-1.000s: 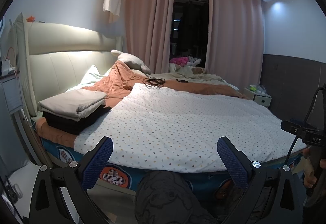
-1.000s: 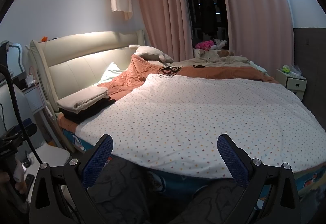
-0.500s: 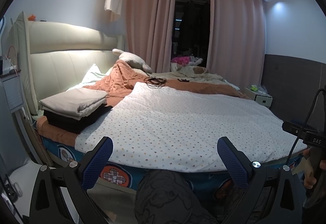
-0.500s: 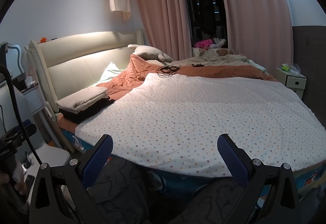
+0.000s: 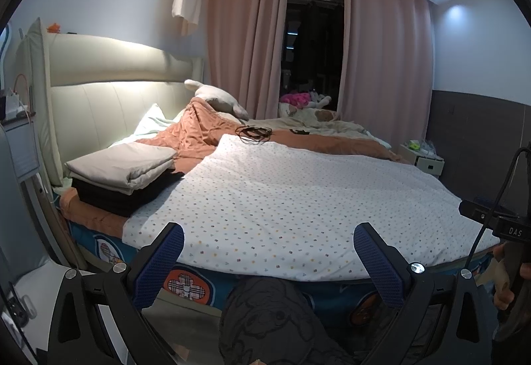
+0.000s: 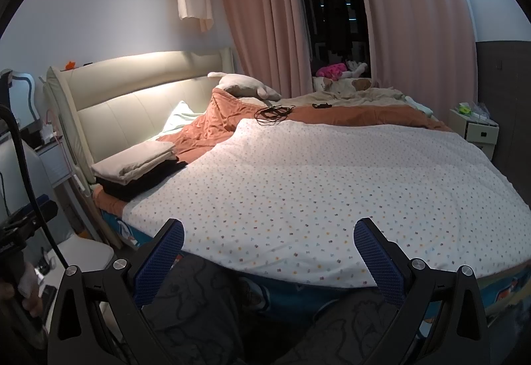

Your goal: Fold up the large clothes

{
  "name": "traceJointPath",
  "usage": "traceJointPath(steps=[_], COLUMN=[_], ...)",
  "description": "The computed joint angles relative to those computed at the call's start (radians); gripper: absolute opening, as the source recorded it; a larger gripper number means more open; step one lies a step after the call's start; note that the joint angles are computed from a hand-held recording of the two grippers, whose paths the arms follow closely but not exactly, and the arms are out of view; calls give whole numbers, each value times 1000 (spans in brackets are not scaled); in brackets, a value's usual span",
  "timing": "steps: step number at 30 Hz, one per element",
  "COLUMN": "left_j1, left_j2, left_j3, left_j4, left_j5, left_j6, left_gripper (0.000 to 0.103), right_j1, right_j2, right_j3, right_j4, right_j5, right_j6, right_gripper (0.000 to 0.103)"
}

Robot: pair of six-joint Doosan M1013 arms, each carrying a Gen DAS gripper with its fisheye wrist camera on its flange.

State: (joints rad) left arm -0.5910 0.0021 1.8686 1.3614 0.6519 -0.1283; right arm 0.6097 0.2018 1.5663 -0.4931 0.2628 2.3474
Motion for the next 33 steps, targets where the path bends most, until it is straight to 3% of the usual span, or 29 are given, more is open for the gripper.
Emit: traceJointPath(steps=[33], left_j1=[-25], left_j2=[-4], left_j3=[10], left_j4=[77], left_j5=[41], left_j6=[-56], left_gripper=[102], right_j1=[3], right_j2=[-2], right_j3=[1], right_j4=[5], right_j5=[15], right_j6=[12], right_gripper=[103])
